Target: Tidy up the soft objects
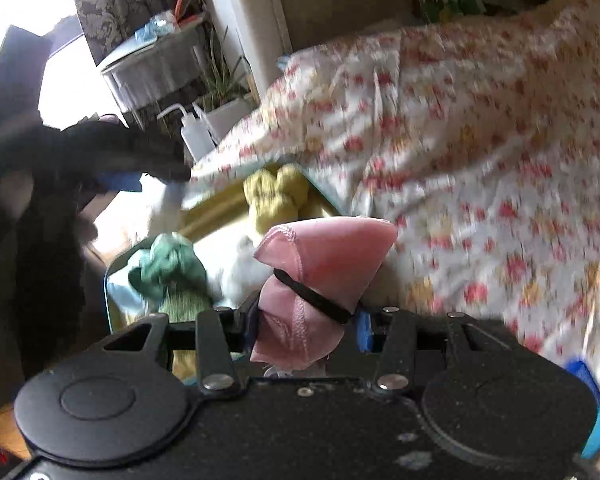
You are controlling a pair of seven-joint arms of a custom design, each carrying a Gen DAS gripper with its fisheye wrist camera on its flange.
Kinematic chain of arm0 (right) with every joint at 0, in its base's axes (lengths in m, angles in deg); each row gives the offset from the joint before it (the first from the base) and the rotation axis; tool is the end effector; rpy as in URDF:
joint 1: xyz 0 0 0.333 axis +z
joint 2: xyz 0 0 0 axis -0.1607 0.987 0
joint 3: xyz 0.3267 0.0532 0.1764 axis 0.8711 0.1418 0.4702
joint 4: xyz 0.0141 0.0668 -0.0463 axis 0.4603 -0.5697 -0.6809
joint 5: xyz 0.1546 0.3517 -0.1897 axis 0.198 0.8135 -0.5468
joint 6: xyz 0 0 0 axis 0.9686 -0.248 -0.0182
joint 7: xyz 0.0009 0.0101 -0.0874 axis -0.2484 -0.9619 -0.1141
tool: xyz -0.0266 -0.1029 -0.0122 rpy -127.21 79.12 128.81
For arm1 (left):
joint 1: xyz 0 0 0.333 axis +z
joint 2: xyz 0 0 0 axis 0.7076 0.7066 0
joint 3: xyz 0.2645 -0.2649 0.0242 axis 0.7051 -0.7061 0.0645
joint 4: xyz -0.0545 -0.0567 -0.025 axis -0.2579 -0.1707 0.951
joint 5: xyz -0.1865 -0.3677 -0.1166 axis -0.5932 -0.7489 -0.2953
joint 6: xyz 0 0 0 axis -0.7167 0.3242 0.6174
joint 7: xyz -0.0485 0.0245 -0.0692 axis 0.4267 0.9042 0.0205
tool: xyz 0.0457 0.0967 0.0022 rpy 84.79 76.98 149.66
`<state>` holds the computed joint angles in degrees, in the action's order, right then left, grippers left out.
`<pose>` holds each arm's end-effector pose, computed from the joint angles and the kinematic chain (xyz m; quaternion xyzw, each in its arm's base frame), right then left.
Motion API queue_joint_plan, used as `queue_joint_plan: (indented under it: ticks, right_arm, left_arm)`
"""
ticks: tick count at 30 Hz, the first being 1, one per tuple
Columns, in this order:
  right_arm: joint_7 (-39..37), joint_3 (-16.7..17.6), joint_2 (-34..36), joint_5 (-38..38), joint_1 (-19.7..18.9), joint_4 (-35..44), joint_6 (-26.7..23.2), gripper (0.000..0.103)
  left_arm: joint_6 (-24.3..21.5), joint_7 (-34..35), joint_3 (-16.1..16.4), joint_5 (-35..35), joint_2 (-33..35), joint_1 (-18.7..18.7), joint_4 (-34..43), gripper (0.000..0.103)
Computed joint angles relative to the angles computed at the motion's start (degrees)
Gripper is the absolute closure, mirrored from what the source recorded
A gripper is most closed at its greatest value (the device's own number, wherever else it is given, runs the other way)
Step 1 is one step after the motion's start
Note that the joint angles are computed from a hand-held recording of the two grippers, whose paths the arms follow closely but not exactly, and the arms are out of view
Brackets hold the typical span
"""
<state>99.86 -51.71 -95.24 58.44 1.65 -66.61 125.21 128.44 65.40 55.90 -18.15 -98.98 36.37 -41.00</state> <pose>0.3972 0.0617 0.5243 -0.6730 0.6403 -0.2062 0.3074 0.4918 -0.2537 0.5854 -0.6931 0.6287 -0.2623 0.2358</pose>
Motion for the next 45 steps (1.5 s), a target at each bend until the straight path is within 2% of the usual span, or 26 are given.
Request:
queue_joint_plan:
  ticks: [1,2,6,10,12,16,18,24,28,30,31,36,40,43,45]
  right_arm:
    - [0.21,0.55,1.39,-0.36,-0.35,1.11,0.56,0.058]
    - [0.59,1.28,3.12,-0.98,-1.02,2.40,1.34,0.058]
    - [2.27,3.13,8.86,-3.35,-2.97,6.68,2.81,0.058]
    - [4.70,4.70,14.25,-5.87,-4.55,10.43,4.29,0.056]
    - [7.56,6.51,16.03,-8.36,-6.35,11.57,5.43,0.054]
    - [11.43,7.85,18.57,-12.55,-7.73,13.77,5.81,0.048]
    - [12.21,7.30,18.63,-13.34,-7.05,13.77,5.77,0.048]
    - [14.50,6.74,16.01,-15.55,-6.89,11.60,4.93,0.046]
    - [16.93,8.17,12.44,-17.81,-9.18,9.02,3.92,0.044]
    - [17.42,8.29,10.64,-18.56,-9.64,7.79,3.11,0.042]
    - [17.37,7.96,9.55,-18.49,-9.50,6.98,2.86,0.041]
    - [16.65,6.69,4.35,-16.87,-8.83,3.14,1.61,0.034]
    - [17.09,7.53,0.08,-16.63,-9.60,-0.33,1.70,0.030]
    - [15.50,6.26,-2.90,-15.35,-7.89,-2.40,0.87,0.028]
    - [13.99,5.51,-5.20,-14.71,-7.08,-3.92,0.38,0.025]
  left_arm:
    - [0.70,0.17,0.40,-0.63,-0.35,-0.06,-0.35,0.038]
    - [1.56,0.56,0.76,-1.26,-0.64,-0.08,-0.69,0.036]
    - [1.51,-0.32,0.03,-0.07,-1.47,0.98,-1.08,0.036]
    - [-0.77,-1.47,-0.79,2.14,-1.61,1.55,-0.73,0.034]
    - [-1.63,-1.58,-0.63,2.16,-1.74,1.48,-0.71,0.033]
    - [-2.15,-1.92,-0.46,2.56,-2.04,1.59,-0.98,0.030]
    - [-2.34,-1.96,-0.52,3.22,-2.14,1.68,-1.17,0.030]
    - [-2.49,0.12,0.39,0.90,-2.91,0.98,-1.83,0.026]
    - [-2.34,2.28,0.59,-1.04,-4.04,0.60,-2.48,0.026]
    - [-1.96,3.75,0.55,-1.56,-4.68,0.45,-3.00,0.021]
    - [-1.96,4.12,0.30,-1.41,-4.90,0.57,-3.15,0.018]
    - [-3.05,6.37,-0.48,-1.18,-6.34,0.59,-3.99,0.017]
    - [-6.60,8.96,0.37,-5.83,-7.34,-0.84,-3.95,0.017]
    - [-5.72,9.06,1.04,-10.48,-9.64,-2.06,-6.47,0.017]
    - [-5.89,7.95,-0.52,-9.34,-11.05,-1.30,-7.83,0.017]
